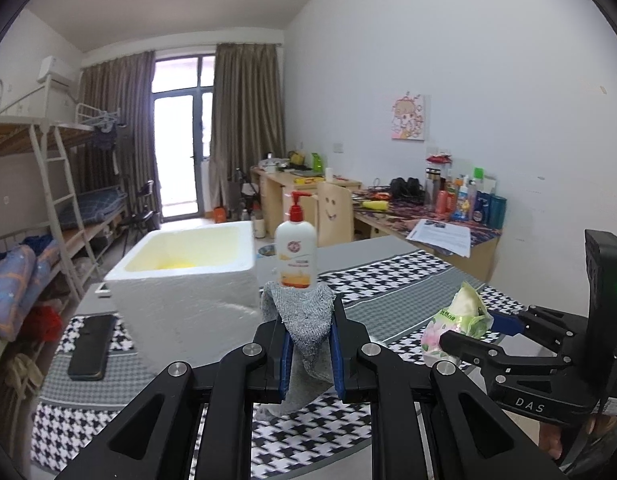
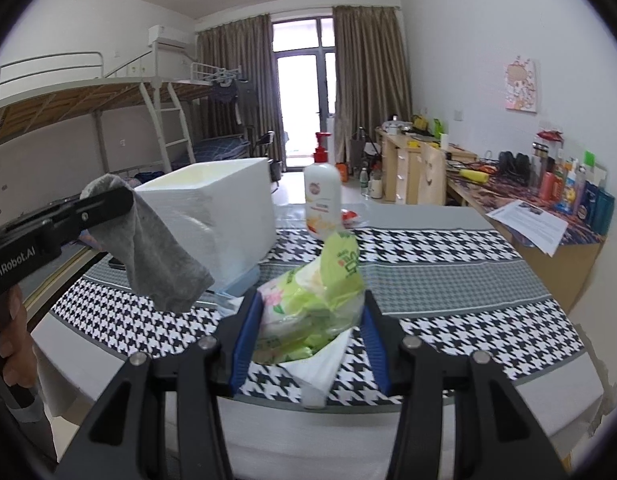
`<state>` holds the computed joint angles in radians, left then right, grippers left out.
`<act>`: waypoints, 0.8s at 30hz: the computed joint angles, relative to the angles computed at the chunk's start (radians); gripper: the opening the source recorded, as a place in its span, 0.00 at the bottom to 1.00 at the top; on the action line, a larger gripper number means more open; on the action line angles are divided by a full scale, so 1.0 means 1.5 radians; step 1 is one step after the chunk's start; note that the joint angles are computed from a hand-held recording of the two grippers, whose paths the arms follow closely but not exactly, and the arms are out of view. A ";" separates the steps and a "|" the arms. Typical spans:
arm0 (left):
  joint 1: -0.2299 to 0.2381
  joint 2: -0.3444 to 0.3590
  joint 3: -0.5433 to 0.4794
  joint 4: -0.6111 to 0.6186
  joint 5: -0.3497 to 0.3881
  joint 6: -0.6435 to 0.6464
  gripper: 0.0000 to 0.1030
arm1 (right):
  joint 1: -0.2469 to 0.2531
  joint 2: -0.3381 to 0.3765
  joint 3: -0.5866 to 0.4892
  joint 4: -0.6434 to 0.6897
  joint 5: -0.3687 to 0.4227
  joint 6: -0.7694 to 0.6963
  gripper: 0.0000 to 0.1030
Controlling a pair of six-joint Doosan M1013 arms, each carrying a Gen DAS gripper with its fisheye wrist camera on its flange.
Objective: Organize soft objects
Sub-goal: 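Lift the sock with the left gripper while the right gripper carries the wipes toward the foam box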
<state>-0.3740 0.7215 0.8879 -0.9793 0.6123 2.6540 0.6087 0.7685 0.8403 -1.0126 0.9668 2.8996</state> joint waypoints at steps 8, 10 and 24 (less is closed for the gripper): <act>0.010 -0.014 0.029 0.039 -0.060 -0.045 0.17 | -0.003 0.036 -0.068 0.050 -0.039 -0.086 0.52; 0.012 -0.015 0.032 0.050 -0.072 -0.060 0.17 | -0.004 0.045 -0.086 0.066 -0.047 -0.113 0.52; 0.018 -0.004 0.009 0.194 -0.119 -0.221 0.17 | -0.014 0.096 -0.192 0.146 -0.062 -0.239 0.52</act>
<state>-0.3472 0.7159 0.9008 -0.6891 0.4334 2.3232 0.5878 0.9126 0.5530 -0.7930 0.8741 2.5403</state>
